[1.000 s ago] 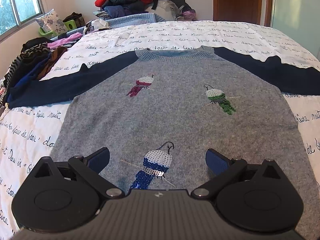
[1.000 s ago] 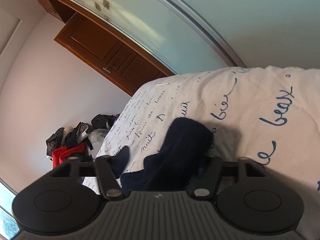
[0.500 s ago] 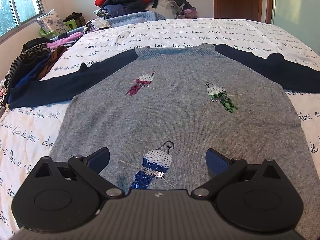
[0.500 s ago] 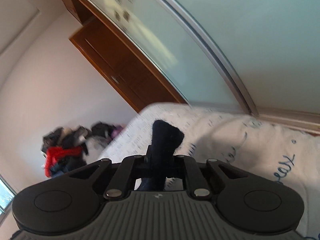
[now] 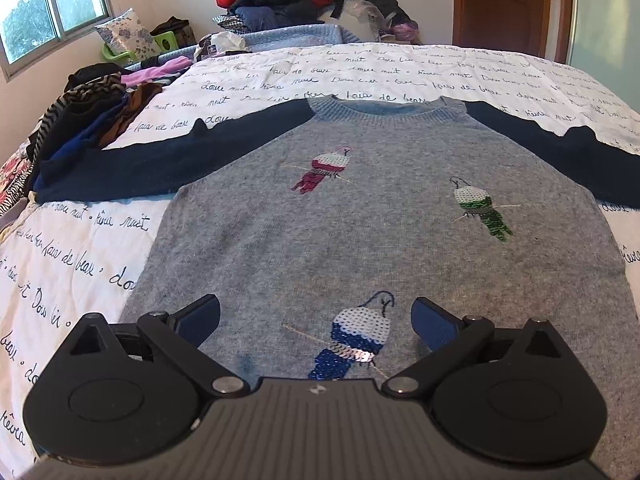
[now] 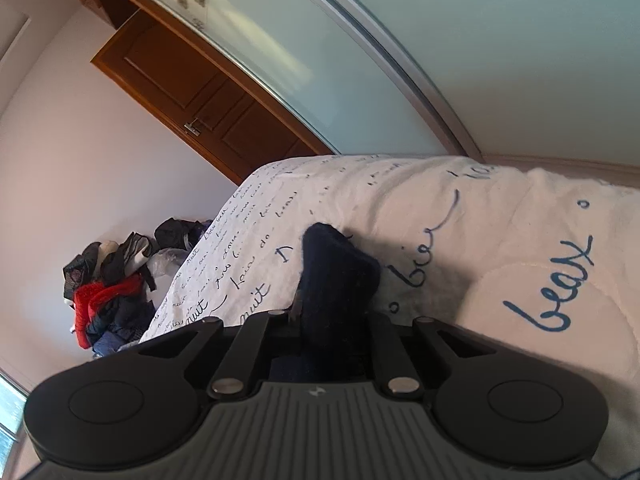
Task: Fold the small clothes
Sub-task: 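Carry the navy sleeve with the right tool across the sweater body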
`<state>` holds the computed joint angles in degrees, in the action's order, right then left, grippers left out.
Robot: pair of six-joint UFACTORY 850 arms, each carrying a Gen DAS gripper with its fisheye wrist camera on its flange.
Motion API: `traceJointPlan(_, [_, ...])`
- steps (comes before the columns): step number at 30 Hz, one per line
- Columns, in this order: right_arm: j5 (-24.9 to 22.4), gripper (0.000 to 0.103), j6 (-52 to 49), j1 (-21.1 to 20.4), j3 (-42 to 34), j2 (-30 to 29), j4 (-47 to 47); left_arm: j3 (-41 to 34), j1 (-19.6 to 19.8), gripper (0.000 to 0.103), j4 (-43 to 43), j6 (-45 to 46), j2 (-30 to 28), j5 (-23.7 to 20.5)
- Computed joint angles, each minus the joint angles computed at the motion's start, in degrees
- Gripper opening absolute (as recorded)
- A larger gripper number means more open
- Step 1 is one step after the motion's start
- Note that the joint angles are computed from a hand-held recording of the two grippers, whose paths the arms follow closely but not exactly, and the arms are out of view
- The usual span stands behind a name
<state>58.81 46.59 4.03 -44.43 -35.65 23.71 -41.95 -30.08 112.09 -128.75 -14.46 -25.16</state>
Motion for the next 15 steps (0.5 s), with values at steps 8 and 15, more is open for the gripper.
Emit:
traceJointPlan(8, [1.3,0.009,-17.3,6.7,-0.6,4.5,6.2,0.5,2.0,0.098,2.3,-2.8,0.4,1.3])
traceJointPlan(15, [-0.7,0.009,-18.0,9.6,-3.2,5.1,3.4,0.6,1.4,0.097,-2.6,2.7,-0.3,-2.9])
